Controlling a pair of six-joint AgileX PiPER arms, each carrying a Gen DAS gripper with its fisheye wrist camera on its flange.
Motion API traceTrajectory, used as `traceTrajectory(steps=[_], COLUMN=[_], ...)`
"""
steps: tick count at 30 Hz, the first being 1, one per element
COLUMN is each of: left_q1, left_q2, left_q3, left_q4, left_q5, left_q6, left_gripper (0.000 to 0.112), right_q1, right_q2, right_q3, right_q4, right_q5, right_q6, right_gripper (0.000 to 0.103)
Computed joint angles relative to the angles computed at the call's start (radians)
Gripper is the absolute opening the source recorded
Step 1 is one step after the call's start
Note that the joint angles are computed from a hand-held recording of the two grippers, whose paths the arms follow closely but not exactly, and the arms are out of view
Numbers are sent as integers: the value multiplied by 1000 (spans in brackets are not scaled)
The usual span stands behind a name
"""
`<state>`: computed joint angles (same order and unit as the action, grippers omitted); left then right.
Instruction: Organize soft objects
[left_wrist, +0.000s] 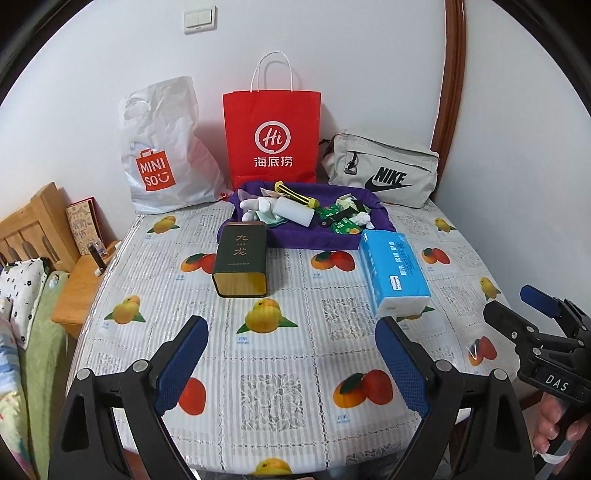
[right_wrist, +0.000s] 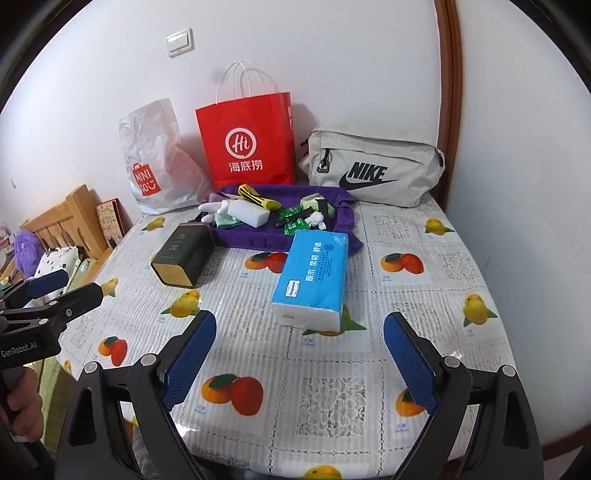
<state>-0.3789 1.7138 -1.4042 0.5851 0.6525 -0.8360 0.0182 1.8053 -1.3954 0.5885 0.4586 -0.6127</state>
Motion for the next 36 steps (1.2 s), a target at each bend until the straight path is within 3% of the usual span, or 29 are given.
traceTrajectory(steps=[8,36], left_q1=[-46,-33], left_q2=[-54,-105], left_q3=[62,112], left_q4=[81,77], left_q5=[15,-2], left_q6=[-84,-85], left_gripper=[92,92], right_q1=[-14,16], right_q2=[-67,-118], right_q3=[89,137], right_q4=[82,53], right_q5=[-20,-42], right_q6=[-80,-65], right_gripper=[93,93])
